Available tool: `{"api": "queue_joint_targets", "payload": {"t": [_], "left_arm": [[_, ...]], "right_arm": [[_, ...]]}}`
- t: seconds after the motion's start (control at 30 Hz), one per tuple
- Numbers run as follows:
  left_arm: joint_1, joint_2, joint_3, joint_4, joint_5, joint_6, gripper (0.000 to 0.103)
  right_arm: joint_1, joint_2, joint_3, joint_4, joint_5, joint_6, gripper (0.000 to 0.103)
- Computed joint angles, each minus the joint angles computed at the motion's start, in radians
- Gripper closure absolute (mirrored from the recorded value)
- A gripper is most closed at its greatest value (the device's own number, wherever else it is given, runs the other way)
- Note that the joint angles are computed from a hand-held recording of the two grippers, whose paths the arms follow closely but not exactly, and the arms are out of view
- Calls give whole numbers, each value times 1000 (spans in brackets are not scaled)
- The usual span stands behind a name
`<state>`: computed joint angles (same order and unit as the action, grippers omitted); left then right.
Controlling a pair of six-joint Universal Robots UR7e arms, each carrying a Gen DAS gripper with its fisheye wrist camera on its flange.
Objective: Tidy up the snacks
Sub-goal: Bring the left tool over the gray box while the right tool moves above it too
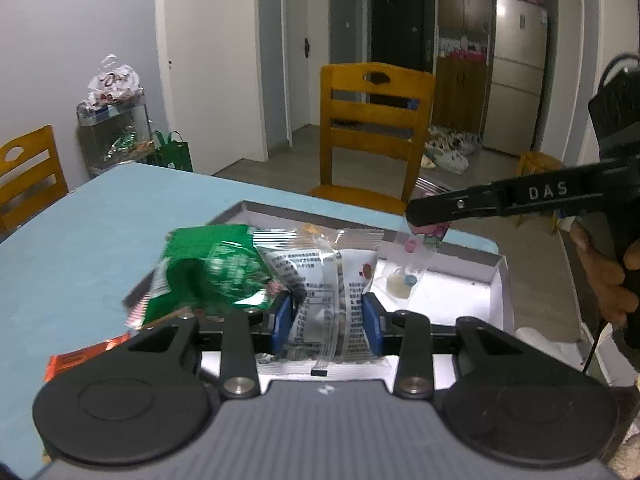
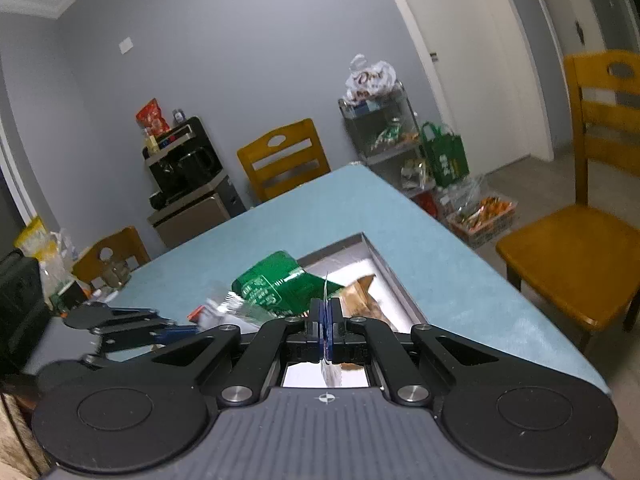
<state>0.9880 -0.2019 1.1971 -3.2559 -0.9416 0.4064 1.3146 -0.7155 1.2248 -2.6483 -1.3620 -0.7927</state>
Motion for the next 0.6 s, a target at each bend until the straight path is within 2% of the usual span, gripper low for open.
{"api": "queue_joint_targets", "payload": {"t": [0.13, 0.27, 0.43, 0.5, 0.53, 0.6], "left_arm": [[4, 48, -71, 53, -3, -34, 68], [14, 87, -134, 94, -12, -30, 68], [23, 122, -196, 130, -32, -43, 68], [23, 136, -209, 101, -25, -27, 67], [23, 138, -211, 91, -23, -20, 62], [24, 136, -205, 61, -19, -15, 47]], "right_arm": [[-13, 16, -51, 74, 14, 18, 99], [-17, 39, -92, 111, -7, 32, 99], [-21, 67, -130, 127, -33, 57, 97], [-19, 73, -131, 112, -51, 56, 95], [-17, 75, -127, 99, -63, 52, 95], [-13, 77, -118, 72, -81, 39, 92]]}}
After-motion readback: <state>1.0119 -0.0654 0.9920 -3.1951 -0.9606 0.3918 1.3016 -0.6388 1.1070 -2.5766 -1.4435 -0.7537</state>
